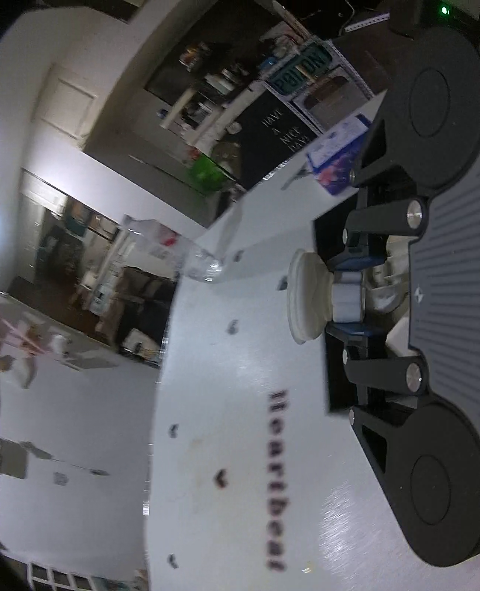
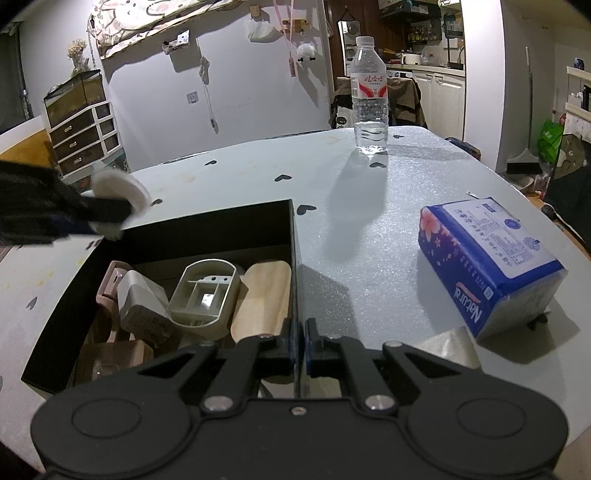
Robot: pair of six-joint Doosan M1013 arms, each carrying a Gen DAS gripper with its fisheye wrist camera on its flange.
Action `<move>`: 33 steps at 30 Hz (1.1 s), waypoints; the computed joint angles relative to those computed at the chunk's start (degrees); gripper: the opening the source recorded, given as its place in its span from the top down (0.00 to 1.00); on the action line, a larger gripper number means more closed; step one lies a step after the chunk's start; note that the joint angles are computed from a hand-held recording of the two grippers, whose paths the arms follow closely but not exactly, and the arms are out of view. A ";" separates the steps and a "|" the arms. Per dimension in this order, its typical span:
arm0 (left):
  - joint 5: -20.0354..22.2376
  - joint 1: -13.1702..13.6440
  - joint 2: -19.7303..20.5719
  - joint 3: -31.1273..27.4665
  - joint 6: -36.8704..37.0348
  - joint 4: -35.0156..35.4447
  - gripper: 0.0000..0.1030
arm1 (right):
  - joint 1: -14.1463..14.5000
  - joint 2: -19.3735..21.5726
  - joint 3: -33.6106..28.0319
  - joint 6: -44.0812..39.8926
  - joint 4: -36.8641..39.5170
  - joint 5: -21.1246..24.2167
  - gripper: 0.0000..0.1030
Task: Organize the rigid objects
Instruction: 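Carry the suction-cup hook into the box and open the left gripper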
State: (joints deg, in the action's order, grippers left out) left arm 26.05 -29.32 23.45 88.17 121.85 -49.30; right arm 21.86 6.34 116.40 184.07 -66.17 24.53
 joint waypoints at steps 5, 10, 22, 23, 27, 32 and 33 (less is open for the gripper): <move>1.05 -1.20 1.60 -1.70 -13.31 11.62 0.70 | -0.12 -0.13 0.24 0.19 -0.31 -0.49 0.94; 1.99 -1.66 2.03 -2.39 -19.34 15.96 0.48 | -0.20 -0.23 0.43 0.68 -0.71 -0.87 0.94; 1.81 -2.05 1.45 -2.11 -21.01 18.68 0.31 | -0.19 -0.26 0.44 0.61 -0.65 -0.87 0.94; 1.76 -2.06 1.39 -2.04 -20.86 18.58 0.30 | -0.18 -0.28 0.47 0.56 -0.64 -0.85 0.94; 1.20 -2.13 0.97 -1.57 -20.11 18.22 0.30 | -0.21 -0.31 0.52 0.72 -0.55 -0.91 0.94; -0.97 -2.25 -0.40 0.08 -16.98 16.58 0.24 | -0.02 -0.43 0.50 0.96 -0.85 -0.52 0.94; -1.55 -2.29 -0.73 0.47 -16.70 16.65 0.24 | 0.16 -0.53 0.53 1.41 -1.50 -0.20 0.94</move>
